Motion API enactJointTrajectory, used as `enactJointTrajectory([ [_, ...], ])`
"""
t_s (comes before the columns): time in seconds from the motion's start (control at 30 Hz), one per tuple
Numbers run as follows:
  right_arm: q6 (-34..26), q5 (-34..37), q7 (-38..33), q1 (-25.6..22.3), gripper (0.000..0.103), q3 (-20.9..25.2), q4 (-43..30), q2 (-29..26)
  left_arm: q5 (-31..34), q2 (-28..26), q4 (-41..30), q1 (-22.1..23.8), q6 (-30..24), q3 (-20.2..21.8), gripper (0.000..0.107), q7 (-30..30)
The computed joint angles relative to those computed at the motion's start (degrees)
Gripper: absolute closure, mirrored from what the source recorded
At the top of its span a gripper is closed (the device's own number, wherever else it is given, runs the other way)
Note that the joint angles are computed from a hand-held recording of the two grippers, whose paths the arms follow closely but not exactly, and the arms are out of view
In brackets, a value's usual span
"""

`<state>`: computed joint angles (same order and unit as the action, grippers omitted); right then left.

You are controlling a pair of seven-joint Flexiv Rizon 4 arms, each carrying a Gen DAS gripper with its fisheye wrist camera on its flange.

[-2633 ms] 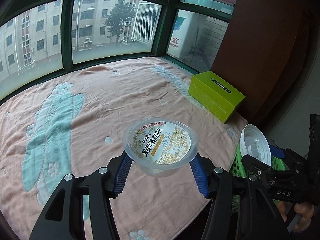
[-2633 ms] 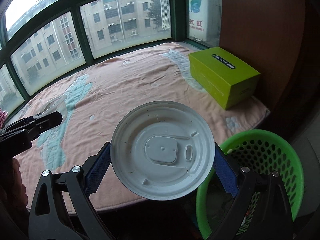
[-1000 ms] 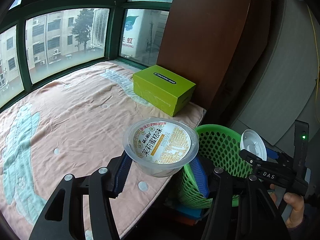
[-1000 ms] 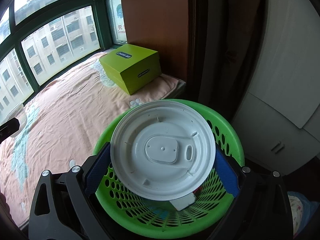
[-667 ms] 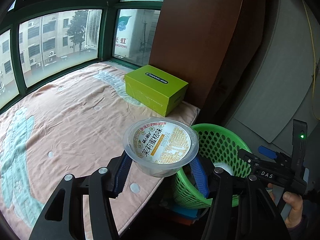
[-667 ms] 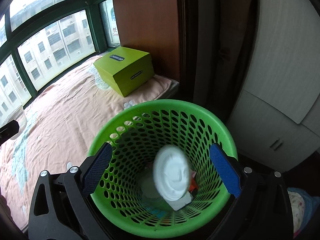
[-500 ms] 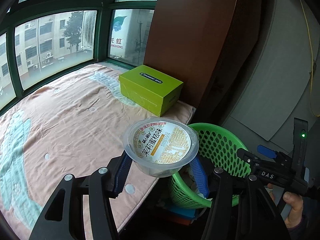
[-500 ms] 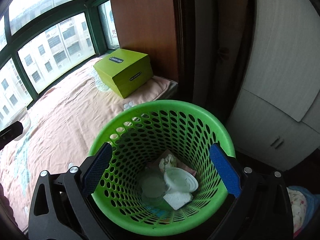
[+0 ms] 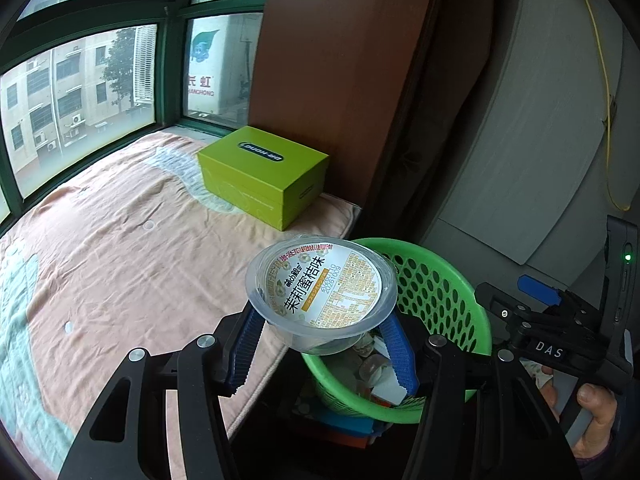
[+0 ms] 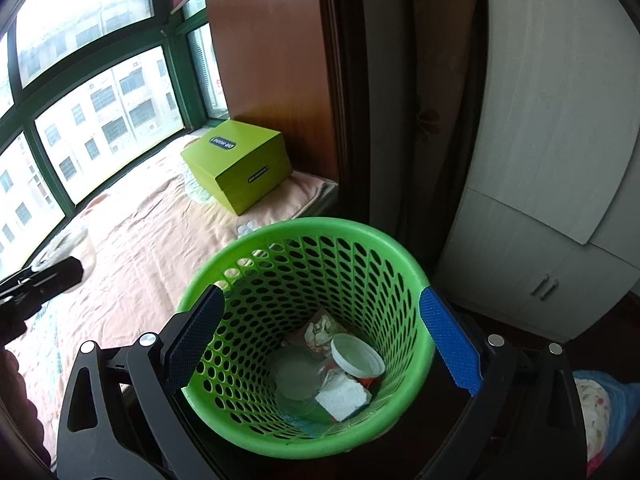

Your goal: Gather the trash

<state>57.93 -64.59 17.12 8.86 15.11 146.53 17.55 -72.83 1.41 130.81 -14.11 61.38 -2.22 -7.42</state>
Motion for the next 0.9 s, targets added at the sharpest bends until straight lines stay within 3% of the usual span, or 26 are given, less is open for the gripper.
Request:
enactJointTrajectory([
  [0.53, 0.6, 2.1, 1.0, -1.7, 0.006, 0.7, 2.9, 4.0, 6.3, -2.1, 0.0, -2.6, -1.1, -2.1, 0.050, -2.8],
  [0.7, 1.2, 2.2, 1.2, -2.1, 0.006, 0.7, 3.3, 4.3, 6.4, -3.1, -0.4, -2.8, -1.3, -2.5, 0.032, -3.6],
  [0.9, 3.1, 0.7, 1.9, -2.7, 0.006, 0.5, 3.0, 3.7, 6.1, -3.3, -0.4, -2.1, -1.0, -2.1, 0.024, -4.6],
])
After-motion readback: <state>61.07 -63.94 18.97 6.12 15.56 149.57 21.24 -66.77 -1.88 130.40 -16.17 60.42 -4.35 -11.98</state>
